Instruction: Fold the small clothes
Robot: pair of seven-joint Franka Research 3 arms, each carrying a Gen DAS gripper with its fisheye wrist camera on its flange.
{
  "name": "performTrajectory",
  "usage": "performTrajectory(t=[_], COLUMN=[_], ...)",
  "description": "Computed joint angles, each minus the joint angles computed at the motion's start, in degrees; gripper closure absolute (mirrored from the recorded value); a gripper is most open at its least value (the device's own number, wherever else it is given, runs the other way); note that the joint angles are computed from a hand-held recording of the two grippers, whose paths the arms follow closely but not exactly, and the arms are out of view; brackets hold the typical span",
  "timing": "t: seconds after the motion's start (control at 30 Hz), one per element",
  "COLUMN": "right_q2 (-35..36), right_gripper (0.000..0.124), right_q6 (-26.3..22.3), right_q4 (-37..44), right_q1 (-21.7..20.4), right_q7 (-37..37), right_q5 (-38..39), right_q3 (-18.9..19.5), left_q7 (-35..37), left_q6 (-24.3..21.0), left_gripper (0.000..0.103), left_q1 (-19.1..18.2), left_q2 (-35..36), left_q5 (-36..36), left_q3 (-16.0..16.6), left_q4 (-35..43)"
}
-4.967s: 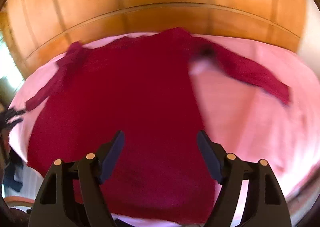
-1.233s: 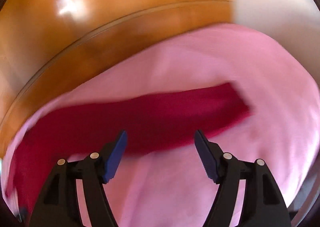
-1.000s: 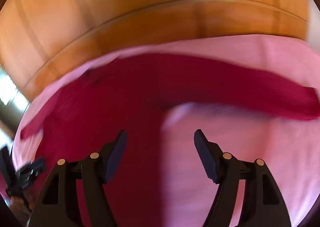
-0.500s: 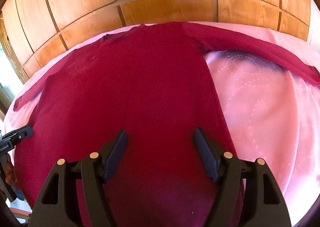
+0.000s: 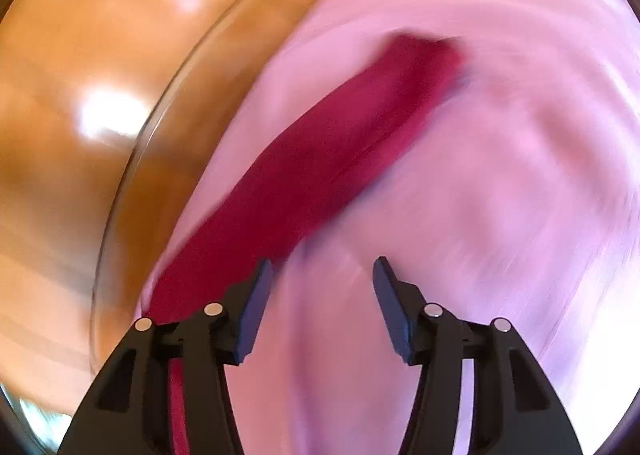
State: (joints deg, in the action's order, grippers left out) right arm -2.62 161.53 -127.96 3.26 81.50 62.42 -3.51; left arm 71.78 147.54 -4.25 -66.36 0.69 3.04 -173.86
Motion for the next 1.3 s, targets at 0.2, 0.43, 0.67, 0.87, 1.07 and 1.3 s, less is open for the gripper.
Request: performTrajectory(t=[0.2, 0.43, 0.67, 0.87, 1.07, 1.3], right_q2=[8.9, 9.64, 10.53, 16.83, 23.31, 14.32], right_gripper=[0.092, 0.118, 0.118, 0.118, 0.069, 0.061], right_q6=[1.2, -0.31, -2.64, -8.23, -12.09, -9.09], right_q4=[8.6, 16.02, 25.21, 34.49, 41.32, 29.81], right_q1=[0.04, -0.21, 5.88, 13.84, 19.44, 16.1], right_q7=[21.03, 20.93, -2.09, -11.82, -14.04, -19.18], right_q5=[-27.14, -35.88, -20.82, -16.09, -17.56, -7.75], right_q3=[-2.71, 2.63, 10.39, 15.56, 18.54, 18.37], left_q7=[0.88, 2.24, 4.38, 6.6, 9.27, 13.97], left_q6=[-0.03, 0.66, 3.08, 5.09, 7.34, 10.81], left_gripper=[0.038, 0.038, 0.038, 0.038, 0.038, 0.038], left_q1=[-0.19, -0.66, -0.63, -0.82, -0.71, -2.71], left_q2=[1.34, 1.32, 1.75, 3.37, 7.31, 16.16], left_q5=[-0.07, -2.27, -6.31, -9.12, -10.88, -13.24], left_q3=[0.44, 3.2, 6.8, 9.21, 11.1, 13.44], left_q4=[0.73, 1.02, 2.19, 3.64, 6.04, 11.03])
